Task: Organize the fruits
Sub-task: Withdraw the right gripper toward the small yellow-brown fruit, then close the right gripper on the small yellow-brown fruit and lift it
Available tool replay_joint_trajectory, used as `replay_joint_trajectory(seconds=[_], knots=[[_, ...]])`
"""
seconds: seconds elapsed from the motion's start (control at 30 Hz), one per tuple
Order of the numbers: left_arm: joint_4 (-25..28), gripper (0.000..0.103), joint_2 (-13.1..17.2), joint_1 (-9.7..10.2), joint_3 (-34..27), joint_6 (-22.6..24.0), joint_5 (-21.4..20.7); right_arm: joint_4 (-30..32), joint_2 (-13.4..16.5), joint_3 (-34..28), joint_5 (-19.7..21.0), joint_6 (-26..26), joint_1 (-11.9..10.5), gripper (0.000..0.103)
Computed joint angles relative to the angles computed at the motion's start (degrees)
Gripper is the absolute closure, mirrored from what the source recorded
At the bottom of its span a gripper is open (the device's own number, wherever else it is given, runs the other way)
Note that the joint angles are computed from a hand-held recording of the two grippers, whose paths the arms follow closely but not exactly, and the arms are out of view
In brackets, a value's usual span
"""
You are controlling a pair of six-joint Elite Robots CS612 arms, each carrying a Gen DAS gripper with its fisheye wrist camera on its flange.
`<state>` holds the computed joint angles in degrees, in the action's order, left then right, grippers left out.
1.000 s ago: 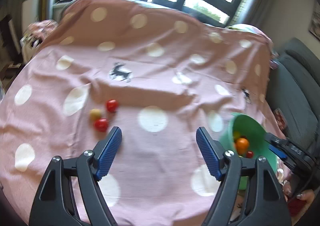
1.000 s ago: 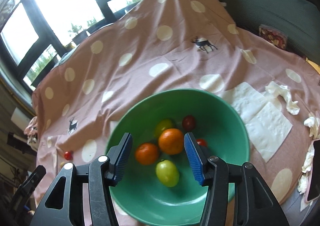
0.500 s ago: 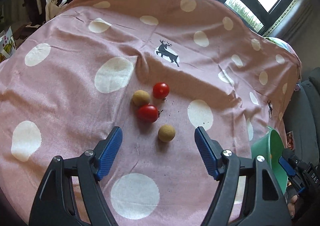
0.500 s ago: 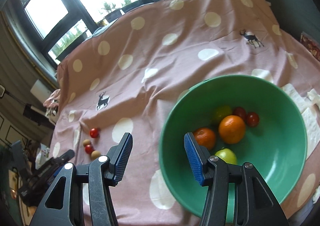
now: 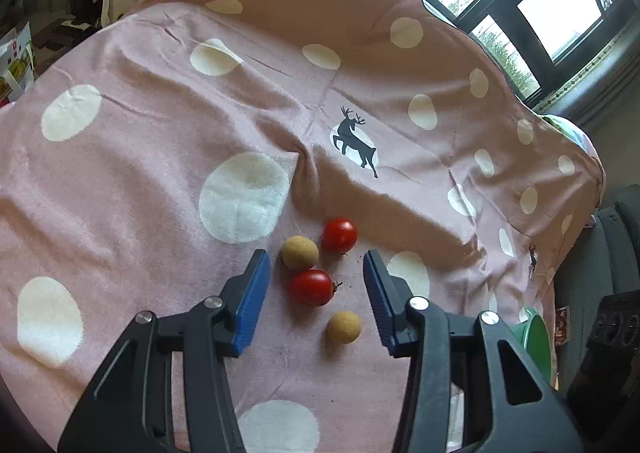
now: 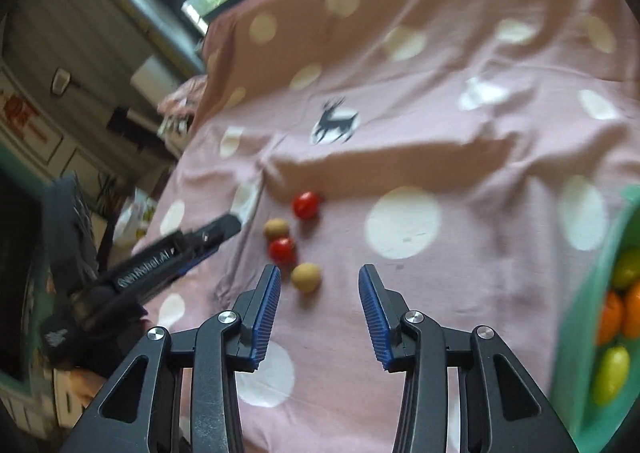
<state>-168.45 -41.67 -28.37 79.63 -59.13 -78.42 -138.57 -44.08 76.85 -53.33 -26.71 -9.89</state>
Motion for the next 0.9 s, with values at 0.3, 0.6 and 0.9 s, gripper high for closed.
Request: replay_joint_trajectory(seconds=[0.3, 0.6, 0.9], knots=[[7.2, 0.057, 2.7, 0.99, -5.5, -0.1, -4.8, 4.1, 3.6, -3.3, -5.9, -2.3, 3.2, 0.07], [13.1, 0.063, 4.2, 1.43, -8.5, -0.9, -4.4, 3.4, 3.9, -3.2, -6.2, -2.3, 3.3, 0.073], [13.5, 0.077, 4.6, 0.81, -8.5, 0.5, 0.0, 4.9, 3.9, -3.2, -4.6, -2.6, 2.9, 0.075]])
